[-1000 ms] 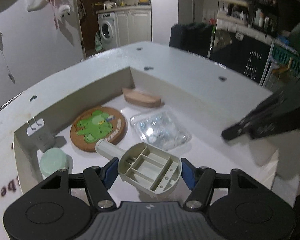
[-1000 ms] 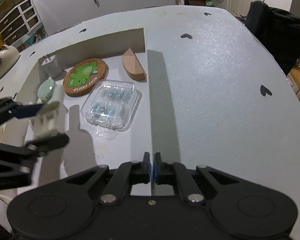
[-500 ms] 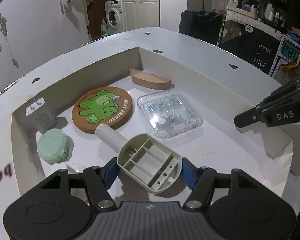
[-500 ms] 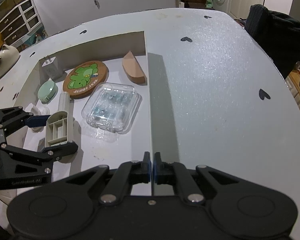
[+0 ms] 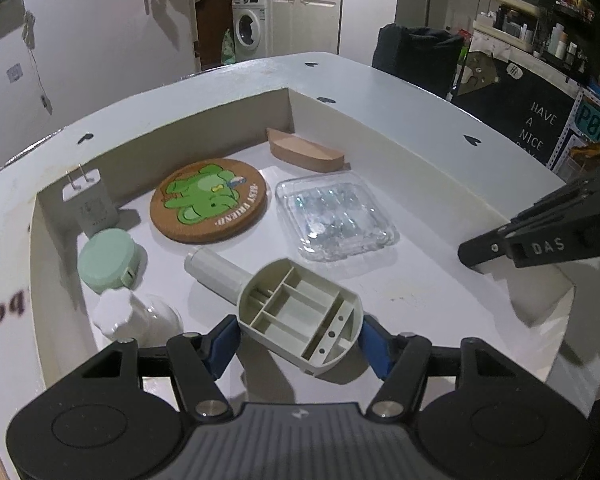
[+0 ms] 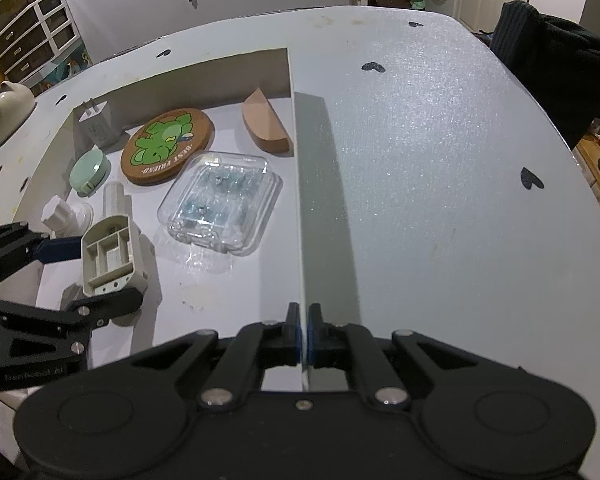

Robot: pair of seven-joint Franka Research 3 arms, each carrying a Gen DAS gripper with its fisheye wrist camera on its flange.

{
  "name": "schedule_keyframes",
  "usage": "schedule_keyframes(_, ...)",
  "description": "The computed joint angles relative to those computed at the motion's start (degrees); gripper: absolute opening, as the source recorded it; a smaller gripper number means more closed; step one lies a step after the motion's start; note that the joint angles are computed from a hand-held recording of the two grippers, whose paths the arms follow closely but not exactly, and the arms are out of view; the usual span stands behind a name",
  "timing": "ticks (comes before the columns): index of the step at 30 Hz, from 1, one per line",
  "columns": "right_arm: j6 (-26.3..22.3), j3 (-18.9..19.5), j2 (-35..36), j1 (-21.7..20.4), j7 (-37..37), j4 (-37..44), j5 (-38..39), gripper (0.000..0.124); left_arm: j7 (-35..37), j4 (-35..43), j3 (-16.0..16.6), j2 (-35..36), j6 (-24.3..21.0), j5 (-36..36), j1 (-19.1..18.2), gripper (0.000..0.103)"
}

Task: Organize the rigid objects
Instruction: 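Carry the caddy into the tray beside the clear box and open, then move the left tool to the flat wooden stick and grasp it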

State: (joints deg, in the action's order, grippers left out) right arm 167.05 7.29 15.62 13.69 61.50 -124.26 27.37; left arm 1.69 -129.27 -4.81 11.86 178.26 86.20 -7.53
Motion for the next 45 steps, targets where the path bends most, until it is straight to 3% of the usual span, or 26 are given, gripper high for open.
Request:
schedule_keyframes(2,-0.02,0.03,0.08,-0.02,-0.13,0.10,0.04,0.004,-1.96,0.07,-0.03,-0.07,-0.09,1.24,-0.17,0.069)
schedule_keyframes(4,-0.09,0.14,0.09,-0.14,-0.40,0.13,0.26,0.004,-2.54,-0.20,-0.21,-0.29,-0.29,0.84,-0.09,0.080)
schedule_keyframes(19,0.53,1.11,-0.18,-0.97,-4.00,-0.37,2.46,0.004,-13.35,-2.39,-2.31,-6.12,-2.22,5.75,1.09,0.100)
schedule_keyframes(28,0.68,1.37,-0.20,-1.15,-6.26,-0.41,3.98,0.004,-21.13,-5.00,-3.73,-12.16,-5.93,8.74,1.74,0.103)
schedule_keyframes(32,0.84,1.43,-0.18,-1.14,-7.01,-0.45,4.48,0.004,-23.61,-7.57,-4.20,-15.56,-9.69,7.95,1.95,0.103)
schedule_keyframes(37,0.92,1.49,-0.20,-1.17,-7.82,-0.48,4.85,0.004,-26.29,-11.57,-5.14,-20.01,-18.15,4.41,2.31,0.103)
schedule_keyframes(45,0.80,1.28,-0.24,-0.98,-7.98,-0.47,4.84,0.004,-27.98,-17.06,-5.39,-25.29,-24.77,-2.23,4.97,0.103)
